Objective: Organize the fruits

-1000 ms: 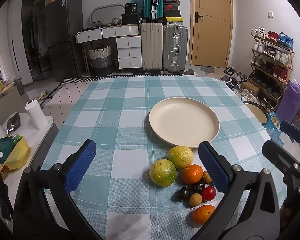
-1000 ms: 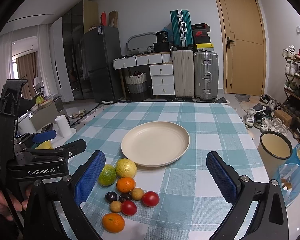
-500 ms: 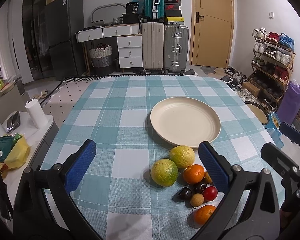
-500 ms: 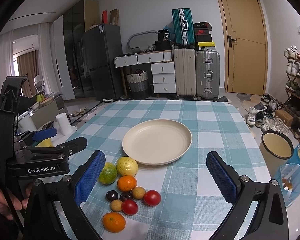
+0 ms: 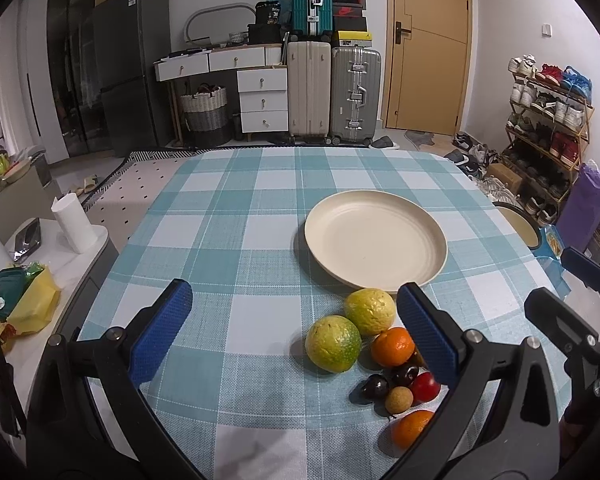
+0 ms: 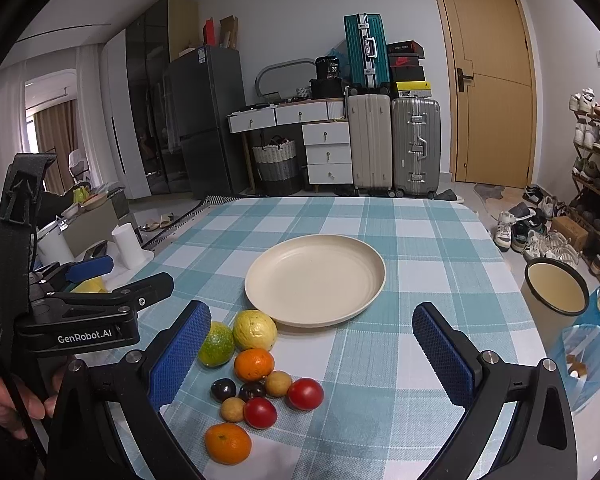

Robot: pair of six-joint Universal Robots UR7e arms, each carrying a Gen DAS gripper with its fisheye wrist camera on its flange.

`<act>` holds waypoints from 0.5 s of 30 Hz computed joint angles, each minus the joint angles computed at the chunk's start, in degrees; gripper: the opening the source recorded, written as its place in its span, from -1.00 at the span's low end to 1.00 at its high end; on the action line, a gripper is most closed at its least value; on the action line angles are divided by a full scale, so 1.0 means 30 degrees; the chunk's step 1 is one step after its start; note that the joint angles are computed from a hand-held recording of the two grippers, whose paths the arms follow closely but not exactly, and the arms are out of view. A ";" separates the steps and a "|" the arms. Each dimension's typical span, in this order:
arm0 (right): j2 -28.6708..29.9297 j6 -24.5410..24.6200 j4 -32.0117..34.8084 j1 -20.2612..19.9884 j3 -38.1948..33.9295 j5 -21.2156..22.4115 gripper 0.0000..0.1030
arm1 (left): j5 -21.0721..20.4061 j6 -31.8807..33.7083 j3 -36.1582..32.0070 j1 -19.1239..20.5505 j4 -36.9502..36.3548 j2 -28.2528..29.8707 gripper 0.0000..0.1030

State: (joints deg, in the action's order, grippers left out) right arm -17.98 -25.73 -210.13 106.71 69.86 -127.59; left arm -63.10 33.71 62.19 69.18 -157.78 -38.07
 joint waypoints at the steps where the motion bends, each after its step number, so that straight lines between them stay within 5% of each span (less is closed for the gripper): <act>1: -0.0019 0.0042 0.0023 -0.0004 0.0021 0.0031 1.00 | -0.0039 0.0001 -0.0011 0.0016 0.0021 0.0009 0.99; 15: 0.0032 0.0107 0.0067 -0.0081 0.0047 0.0042 1.00 | 0.0020 -0.0044 0.0086 0.0096 0.0029 0.0150 0.99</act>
State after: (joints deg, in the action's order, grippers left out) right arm -17.89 -25.41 -209.93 106.47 70.00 -127.47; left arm -63.04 33.58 62.44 69.46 -157.69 -37.62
